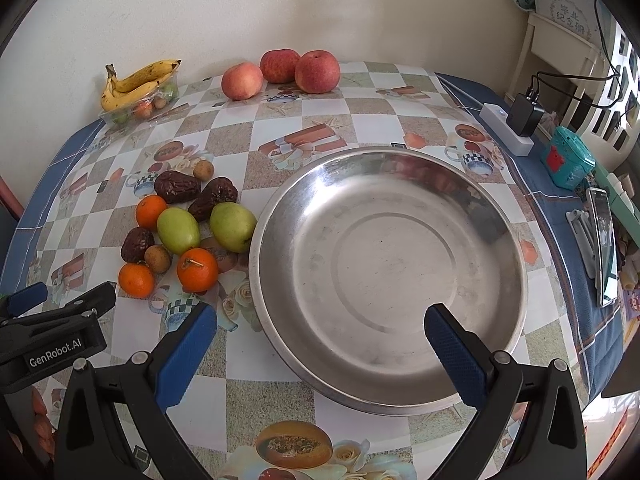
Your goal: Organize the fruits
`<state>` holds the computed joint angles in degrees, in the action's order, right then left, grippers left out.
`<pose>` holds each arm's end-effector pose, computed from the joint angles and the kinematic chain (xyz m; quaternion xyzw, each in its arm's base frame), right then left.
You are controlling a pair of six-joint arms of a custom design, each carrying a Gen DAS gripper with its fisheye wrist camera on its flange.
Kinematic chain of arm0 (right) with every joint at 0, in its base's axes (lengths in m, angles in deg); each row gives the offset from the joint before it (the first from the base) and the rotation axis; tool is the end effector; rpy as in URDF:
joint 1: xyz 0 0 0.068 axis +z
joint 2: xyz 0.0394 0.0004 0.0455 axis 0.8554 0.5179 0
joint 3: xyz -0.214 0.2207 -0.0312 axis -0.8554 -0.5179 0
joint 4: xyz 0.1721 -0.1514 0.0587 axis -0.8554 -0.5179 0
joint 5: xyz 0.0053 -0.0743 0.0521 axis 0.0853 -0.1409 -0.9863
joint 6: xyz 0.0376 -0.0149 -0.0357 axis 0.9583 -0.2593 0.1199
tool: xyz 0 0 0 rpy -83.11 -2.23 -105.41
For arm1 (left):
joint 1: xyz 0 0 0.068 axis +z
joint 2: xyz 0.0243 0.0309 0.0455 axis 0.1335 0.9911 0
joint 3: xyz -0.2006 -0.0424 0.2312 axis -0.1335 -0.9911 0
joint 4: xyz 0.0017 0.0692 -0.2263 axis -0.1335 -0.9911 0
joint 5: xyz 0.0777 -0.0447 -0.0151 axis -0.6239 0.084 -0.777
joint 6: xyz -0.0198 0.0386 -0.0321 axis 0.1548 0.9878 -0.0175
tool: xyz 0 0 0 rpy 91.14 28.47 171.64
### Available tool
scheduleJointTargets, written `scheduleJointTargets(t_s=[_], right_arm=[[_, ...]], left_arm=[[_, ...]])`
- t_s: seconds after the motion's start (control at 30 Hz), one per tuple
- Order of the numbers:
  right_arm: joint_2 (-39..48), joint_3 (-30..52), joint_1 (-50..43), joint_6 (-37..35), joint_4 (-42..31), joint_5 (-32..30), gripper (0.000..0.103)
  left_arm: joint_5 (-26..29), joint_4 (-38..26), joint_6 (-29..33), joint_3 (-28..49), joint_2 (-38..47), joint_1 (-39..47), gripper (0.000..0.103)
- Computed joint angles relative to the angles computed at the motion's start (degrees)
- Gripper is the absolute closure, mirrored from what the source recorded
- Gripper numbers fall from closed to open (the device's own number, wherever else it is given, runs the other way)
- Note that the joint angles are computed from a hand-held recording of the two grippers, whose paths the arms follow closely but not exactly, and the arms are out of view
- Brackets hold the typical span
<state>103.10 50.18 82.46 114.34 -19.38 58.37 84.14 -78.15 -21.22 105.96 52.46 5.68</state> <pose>0.2654 0.1062 0.1769 0.0726 0.9613 -0.0120 0.2654 0.3115 -0.0082 0.1687 0.0195 0.9729 0.0349 0.2278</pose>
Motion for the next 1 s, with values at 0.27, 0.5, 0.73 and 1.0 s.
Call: scheduleJointTargets(t_s=[0.27, 0.5, 0.73, 1.0], right_arm=[[0.3, 0.1, 0.2, -0.1, 0.0, -0.1, 0.0], [1.7, 0.6, -0.1, -1.2, 0.4, -1.8, 0.0], [1.9, 0.2, -1.0, -2.7, 6.8, -6.2, 0.0], [5.1, 3.1, 0.3, -4.7, 10.8, -5.8, 0.0]], left_arm=[[5.0, 0.9, -0.6, 0.1, 0.5, 1.4, 0.0], [9.9, 2.3, -3.3, 1.2, 1.0, 4.5, 0.0], [14.2, 3.3, -5.7, 3.4, 2.8, 7.3, 0.0], [13.3, 1.8, -7.3, 7.6, 5.6, 7.3, 0.0]])
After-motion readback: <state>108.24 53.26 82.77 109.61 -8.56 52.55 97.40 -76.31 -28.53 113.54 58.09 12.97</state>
